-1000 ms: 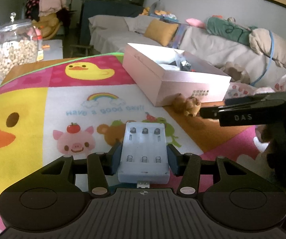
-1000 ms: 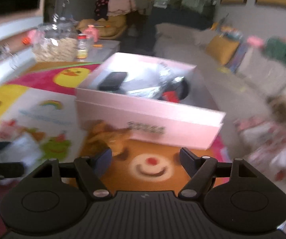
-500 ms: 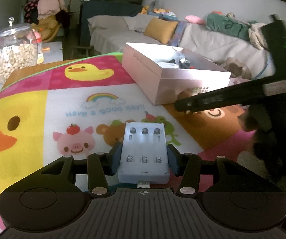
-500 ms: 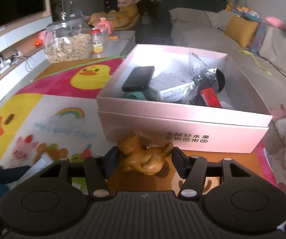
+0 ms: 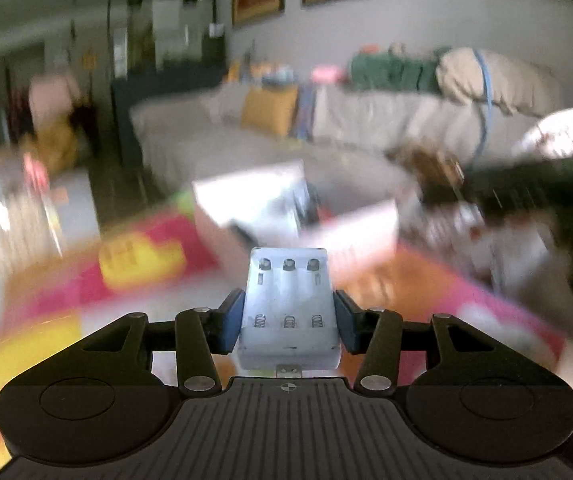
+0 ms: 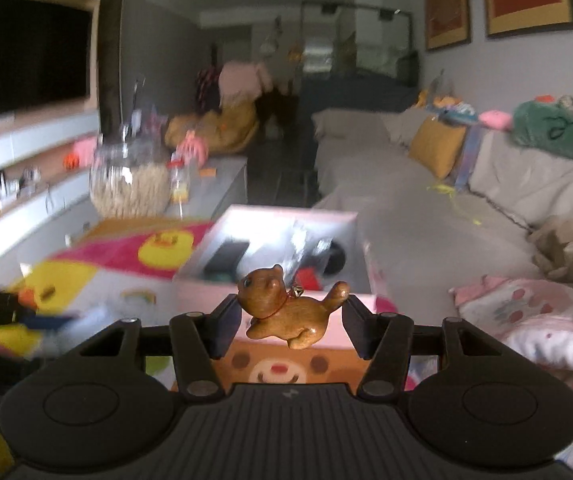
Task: Organize rigid objects
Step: 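Drop the battery charger into the box with the left tool while the right tool drops the toy dog in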
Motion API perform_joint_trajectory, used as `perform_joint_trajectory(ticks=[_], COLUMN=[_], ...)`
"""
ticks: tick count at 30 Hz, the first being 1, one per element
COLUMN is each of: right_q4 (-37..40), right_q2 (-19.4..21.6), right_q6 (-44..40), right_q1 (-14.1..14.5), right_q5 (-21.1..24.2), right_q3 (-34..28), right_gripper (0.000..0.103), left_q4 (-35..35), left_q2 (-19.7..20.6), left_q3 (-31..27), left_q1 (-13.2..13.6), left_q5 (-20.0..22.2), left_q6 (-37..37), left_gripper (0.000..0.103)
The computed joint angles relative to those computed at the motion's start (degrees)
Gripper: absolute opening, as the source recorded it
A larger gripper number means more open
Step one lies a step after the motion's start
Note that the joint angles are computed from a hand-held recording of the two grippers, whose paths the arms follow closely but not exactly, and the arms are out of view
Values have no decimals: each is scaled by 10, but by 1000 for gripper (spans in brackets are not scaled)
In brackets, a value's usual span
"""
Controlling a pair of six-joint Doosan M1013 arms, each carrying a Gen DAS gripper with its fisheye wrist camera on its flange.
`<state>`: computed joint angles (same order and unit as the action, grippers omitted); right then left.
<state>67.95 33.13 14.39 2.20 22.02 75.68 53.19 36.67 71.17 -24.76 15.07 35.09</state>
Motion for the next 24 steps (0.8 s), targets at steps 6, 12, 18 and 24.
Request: perform_joint_trajectory(ticks=[6,12,18,24], right_q4=[59,8,-63,-74], right_q2=[6,23,36,41], right_q6=[-37,33,120,144], right_q1=[-8,-9,-10,-11], right_q5=[9,3,-13,0], right_q3=[-3,-19,-32,-41], right_gripper=[56,56,56,56], left_q4=[-115,-278,-376,-409], left_q2=[75,188,168,127], left_q3=[-186,-399,-343,-250], left_q1=[18,29,40,46], left_q5=[30,132,82,84], left_q6=[110,207,266,259], left_gripper=[53,50,50,48])
